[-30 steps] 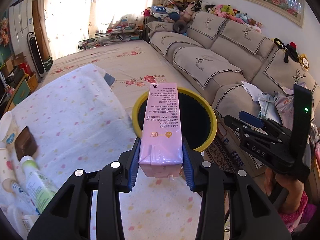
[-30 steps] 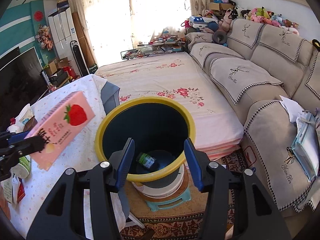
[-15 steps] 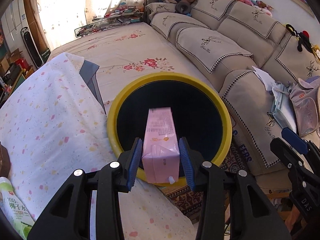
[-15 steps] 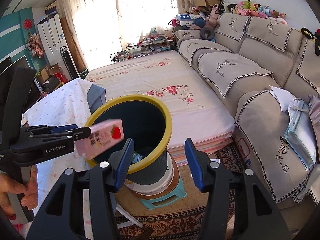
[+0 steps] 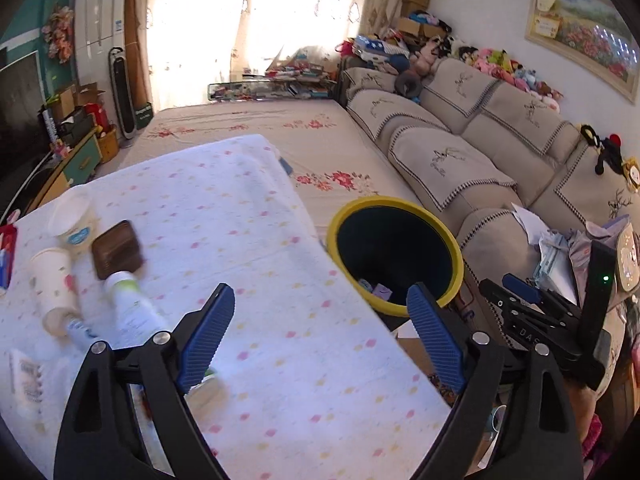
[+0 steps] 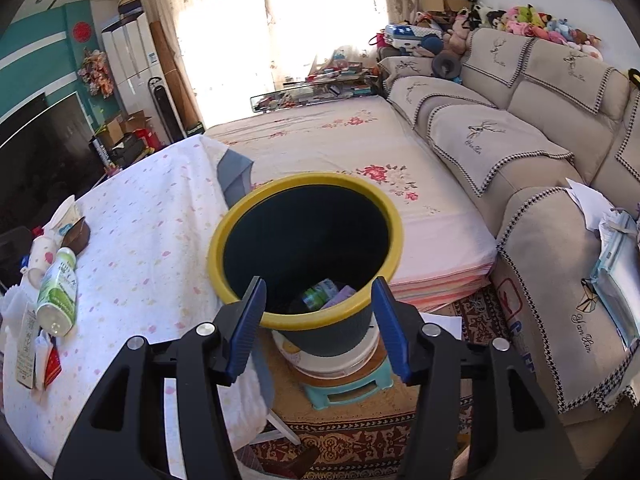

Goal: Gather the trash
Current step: 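Return both tools to the table and grasp the printed box with the right gripper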

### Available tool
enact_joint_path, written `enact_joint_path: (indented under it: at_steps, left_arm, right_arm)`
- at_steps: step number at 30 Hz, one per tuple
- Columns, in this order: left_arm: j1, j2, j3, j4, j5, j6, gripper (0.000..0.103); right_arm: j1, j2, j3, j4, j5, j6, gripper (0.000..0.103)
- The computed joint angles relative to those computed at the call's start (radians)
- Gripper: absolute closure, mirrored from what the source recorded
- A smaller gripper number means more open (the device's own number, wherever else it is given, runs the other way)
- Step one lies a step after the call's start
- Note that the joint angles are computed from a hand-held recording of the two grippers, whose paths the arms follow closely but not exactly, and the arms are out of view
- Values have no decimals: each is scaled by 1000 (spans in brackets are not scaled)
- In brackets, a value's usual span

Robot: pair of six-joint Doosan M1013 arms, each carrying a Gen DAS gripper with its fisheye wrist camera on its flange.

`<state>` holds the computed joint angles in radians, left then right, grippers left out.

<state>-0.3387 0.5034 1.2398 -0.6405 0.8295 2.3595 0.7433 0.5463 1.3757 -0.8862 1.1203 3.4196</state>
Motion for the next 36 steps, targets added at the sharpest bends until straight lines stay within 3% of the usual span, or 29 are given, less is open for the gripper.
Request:
enact_joint_path:
  at_steps: [6, 12, 18, 22, 28, 32, 36]
  left_arm:
    - [126, -68, 83, 17, -146, -54, 11]
    - [220, -75, 111, 57, -192, -122, 11]
    - [255, -81, 142, -1, -197, -90, 11]
    - [262, -86, 153, -26, -199, -69, 11]
    - [267, -97, 169, -31, -229, -75, 11]
    - [280, -101, 173, -31, -257, -81, 11]
    - [301, -99, 168, -51, -253, -54, 10]
  right_arm:
    - [0, 79, -133, 47, -131, -199, 50]
    - [6, 172, -298, 130, -246, -440, 50]
    - [18, 268, -477, 196, -260, -665, 43]
    - [33, 292, -521, 190, -295, -697, 43]
    - [77, 366, -657, 188, -225, -767, 40]
    - [111, 443, -779, 88, -125, -740, 17]
    - [123, 519, -916, 96, -50, -755, 13]
